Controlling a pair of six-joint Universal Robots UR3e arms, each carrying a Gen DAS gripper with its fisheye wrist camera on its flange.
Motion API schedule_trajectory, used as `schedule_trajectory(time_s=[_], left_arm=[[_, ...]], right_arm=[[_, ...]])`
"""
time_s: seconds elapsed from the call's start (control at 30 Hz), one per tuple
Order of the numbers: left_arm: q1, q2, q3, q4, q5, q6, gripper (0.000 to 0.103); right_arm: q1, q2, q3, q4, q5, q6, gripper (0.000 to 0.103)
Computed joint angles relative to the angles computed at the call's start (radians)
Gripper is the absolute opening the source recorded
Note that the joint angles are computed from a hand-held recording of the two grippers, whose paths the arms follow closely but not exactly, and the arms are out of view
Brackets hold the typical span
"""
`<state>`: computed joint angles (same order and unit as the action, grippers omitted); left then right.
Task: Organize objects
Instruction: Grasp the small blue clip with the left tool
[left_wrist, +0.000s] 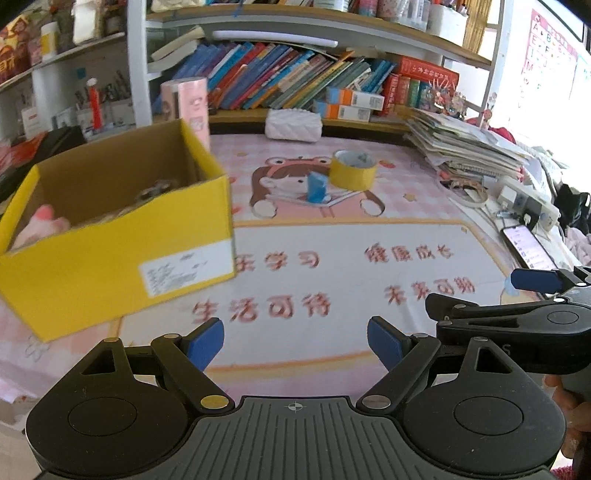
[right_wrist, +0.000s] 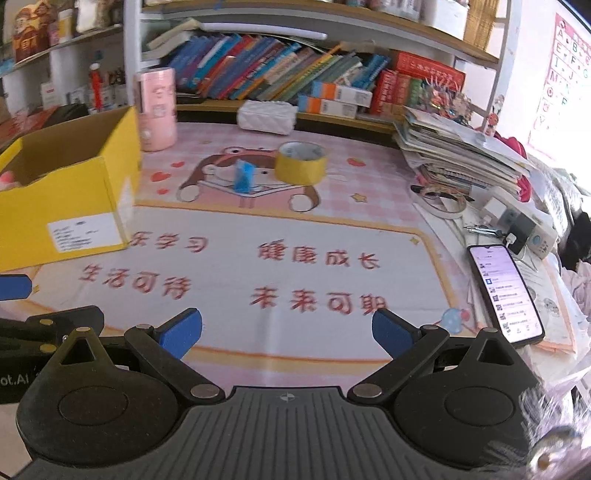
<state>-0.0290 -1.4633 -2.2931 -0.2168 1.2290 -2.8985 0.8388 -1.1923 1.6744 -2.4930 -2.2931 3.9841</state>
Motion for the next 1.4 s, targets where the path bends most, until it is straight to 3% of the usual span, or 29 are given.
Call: schedule_trajectory(time_s=[0.33,0.77,0.93,1.13,1.4], left_arm=[[-0.188,-0.319,0.326,0.036,0.158,-0.178,0.087],[-0.35,-0.596,0.703,-0.025,0.384,-0.348,0.087],[-0.381,-0.671,0.828,-0.105,0.437,-0.363,0.087],[-0.399,-0.746,0.949,-0.168,0.48,-0.376,0.087],[-0.406,-0.914,1.22,-0.268,0.511,-0.362,0.079]], right_arm=[[-0.218,-0.037,0.106,-0.239,0.127,-0.287,0.099],[-0.511,-0.053,0.217,-0.506,0.404,-0.581,0.097],[-0.594,-0.007,0.193,-0.552,0.51,-0.655,0.09],[-0.663,0.067,0.123,-0.574,0.606,-0.721,0.09],[-0.712,0.165,-0.012,-0.571,0.646,-0.776,0.09]])
